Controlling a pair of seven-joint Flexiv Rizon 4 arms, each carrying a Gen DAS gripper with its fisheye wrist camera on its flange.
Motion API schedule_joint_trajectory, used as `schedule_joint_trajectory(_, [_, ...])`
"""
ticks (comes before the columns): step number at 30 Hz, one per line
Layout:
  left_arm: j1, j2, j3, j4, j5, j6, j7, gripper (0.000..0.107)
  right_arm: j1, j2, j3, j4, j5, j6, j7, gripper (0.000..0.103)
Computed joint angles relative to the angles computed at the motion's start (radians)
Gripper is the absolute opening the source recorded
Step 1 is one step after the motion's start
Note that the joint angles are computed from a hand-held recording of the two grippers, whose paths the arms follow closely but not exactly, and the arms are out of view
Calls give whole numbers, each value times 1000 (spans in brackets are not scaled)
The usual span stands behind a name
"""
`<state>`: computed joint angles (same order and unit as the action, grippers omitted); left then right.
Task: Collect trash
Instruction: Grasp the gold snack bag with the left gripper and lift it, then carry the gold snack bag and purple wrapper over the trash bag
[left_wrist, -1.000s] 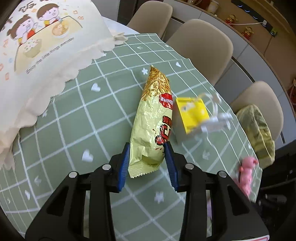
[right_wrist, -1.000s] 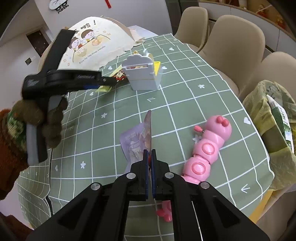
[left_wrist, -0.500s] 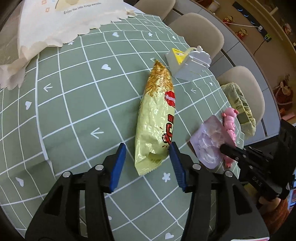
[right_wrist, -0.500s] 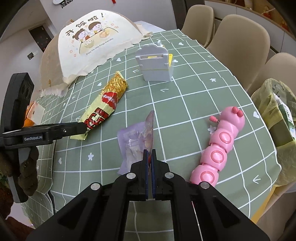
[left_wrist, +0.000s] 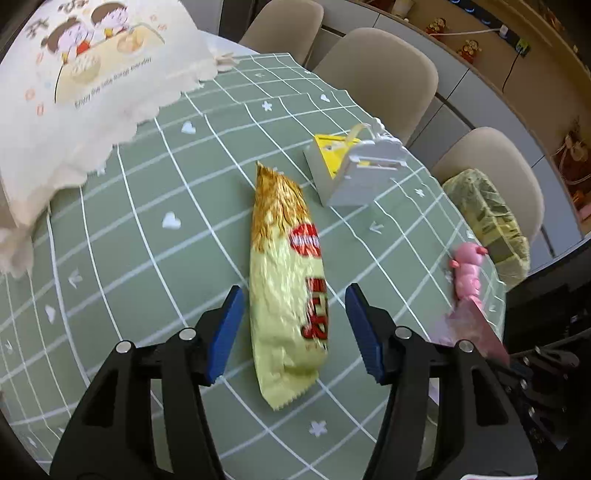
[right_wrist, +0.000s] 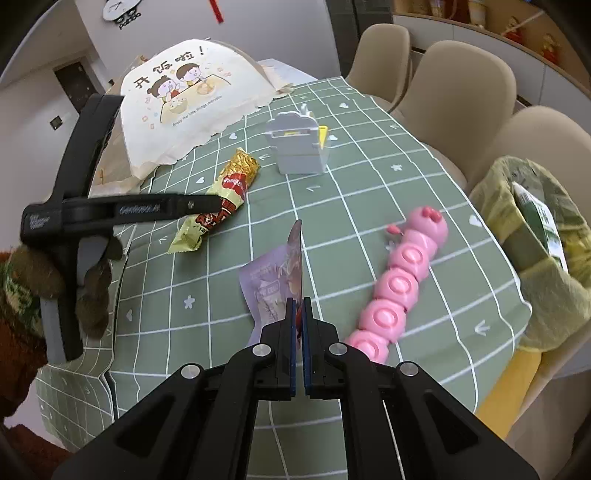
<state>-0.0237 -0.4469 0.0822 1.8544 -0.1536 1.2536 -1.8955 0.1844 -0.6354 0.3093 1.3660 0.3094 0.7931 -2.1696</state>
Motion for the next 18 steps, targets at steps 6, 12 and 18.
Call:
schedule_joint_trajectory(6, [-15, -51, 27, -85, 42, -77, -35, 36, -8, 16, 6, 18, 13, 2, -5, 5])
schedule_joint_trajectory(12, [-32, 30, 27, 5, 50, 7, -78, 29, -25, 36, 6, 17, 40, 12, -11, 5])
schedule_joint_trajectory(18, [-120, 141, 106, 22, 213, 10, -216, 28, -47, 69, 15, 16, 81, 22, -33, 5])
